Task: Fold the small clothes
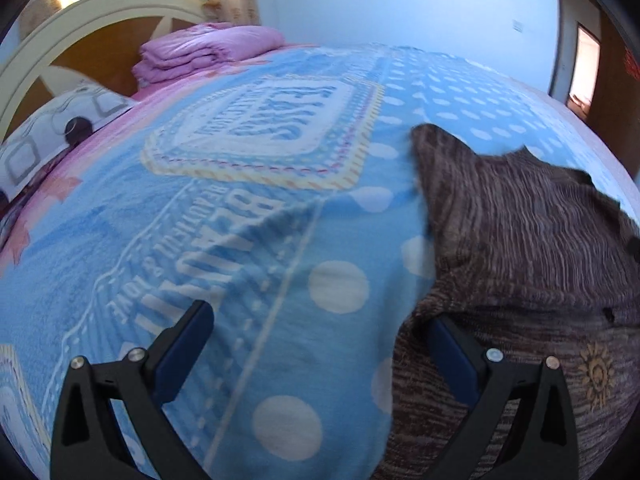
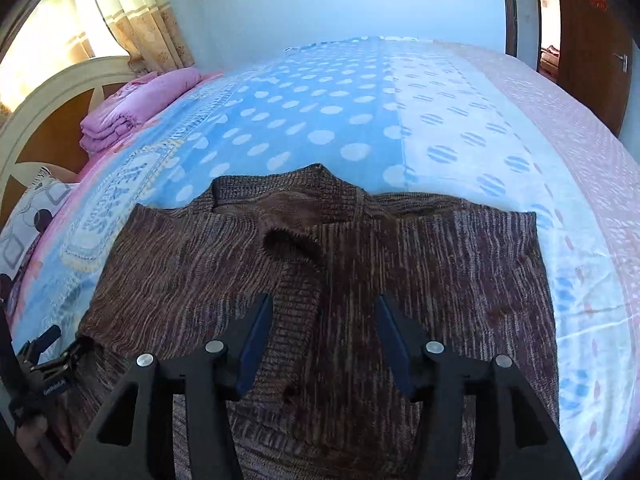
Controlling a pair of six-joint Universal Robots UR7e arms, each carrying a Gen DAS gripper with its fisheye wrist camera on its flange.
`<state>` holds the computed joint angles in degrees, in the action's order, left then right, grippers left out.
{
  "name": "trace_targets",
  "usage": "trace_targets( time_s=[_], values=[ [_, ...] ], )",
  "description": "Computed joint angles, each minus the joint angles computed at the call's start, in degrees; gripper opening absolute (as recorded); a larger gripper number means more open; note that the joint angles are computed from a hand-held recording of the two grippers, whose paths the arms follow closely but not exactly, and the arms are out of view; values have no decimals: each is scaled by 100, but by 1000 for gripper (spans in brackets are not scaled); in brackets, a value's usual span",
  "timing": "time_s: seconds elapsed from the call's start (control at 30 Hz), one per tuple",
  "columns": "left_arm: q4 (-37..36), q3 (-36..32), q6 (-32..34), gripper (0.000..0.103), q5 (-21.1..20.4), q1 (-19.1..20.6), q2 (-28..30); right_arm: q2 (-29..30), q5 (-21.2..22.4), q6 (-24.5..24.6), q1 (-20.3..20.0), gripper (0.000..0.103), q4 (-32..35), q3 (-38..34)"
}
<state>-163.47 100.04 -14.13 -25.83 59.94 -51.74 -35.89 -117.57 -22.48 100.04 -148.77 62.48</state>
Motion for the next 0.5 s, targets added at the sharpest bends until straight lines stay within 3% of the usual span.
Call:
trace_targets(
  time_s=[0.13, 0.3, 0.37, 0.5],
  values=[
    [-82, 59, -98, 103, -25, 13, -51, -323, 462, -70, -10, 55, 17, 528],
    [26, -55, 479, 103, -311, -24, -12, -505, 559, -114, -14, 55, -45, 985],
    [203, -197, 761, 103, -61, -109, 142, -442, 449, -149, -8, 55, -42, 960],
    [-386, -304, 1684, 103, 156, -240, 434, -429, 602, -62, -58, 55, -187, 967]
  ],
)
